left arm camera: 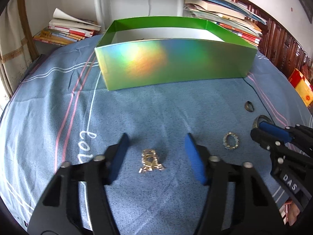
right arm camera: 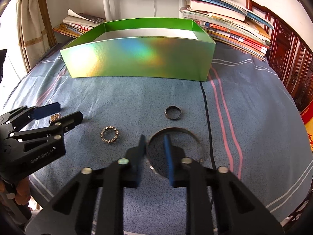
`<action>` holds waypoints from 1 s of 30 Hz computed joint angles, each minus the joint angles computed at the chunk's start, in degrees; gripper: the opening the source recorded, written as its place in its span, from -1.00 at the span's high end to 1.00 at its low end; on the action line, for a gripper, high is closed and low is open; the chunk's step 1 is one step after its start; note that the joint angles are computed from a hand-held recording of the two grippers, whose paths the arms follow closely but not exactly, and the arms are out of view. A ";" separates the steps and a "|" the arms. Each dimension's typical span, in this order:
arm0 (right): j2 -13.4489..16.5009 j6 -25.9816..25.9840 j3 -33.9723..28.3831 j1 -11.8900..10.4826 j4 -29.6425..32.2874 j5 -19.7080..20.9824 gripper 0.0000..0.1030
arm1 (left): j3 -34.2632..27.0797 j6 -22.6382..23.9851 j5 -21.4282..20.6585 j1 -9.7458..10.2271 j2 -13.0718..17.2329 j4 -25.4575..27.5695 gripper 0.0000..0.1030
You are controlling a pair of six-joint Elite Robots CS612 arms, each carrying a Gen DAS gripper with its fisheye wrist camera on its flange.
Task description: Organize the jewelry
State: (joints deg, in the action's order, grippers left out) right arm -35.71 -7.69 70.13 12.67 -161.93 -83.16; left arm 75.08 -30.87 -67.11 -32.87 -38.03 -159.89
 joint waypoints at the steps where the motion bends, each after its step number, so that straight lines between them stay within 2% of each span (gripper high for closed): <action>1: -0.04 -0.06 0.05 -0.01 0.04 0.06 0.86 | -0.04 0.27 -0.26 0.01 0.00 -0.22 0.26; 2: -0.07 -0.08 0.14 -0.02 -0.01 0.13 0.90 | -0.03 0.25 -0.38 0.03 -0.02 -0.27 0.50; 4: -0.16 -0.25 0.27 -0.02 -0.02 0.07 0.92 | -0.03 -0.05 -1.23 0.21 -0.10 -0.41 0.73; 15: -0.93 0.25 1.04 0.03 -3.26 -1.50 0.92 | 0.53 -0.11 1.56 -0.20 -0.78 0.02 0.74; 19: -1.40 0.14 1.22 -0.30 -3.79 0.94 0.92 | 0.75 -0.68 1.40 -0.03 -1.14 0.44 0.74; 23: -1.90 0.02 0.66 -0.43 -6.57 1.31 0.92 | 1.19 0.48 3.24 -0.03 -2.08 -1.80 0.74; 27: -1.82 -0.29 -1.87 -0.67 -8.99 3.28 0.92 | -0.20 2.75 3.75 0.64 -2.51 -3.46 0.74; 30: -0.13 -0.80 -7.07 -0.55 -8.78 4.70 0.92 | -3.04 5.20 4.05 1.61 -2.21 -4.60 0.74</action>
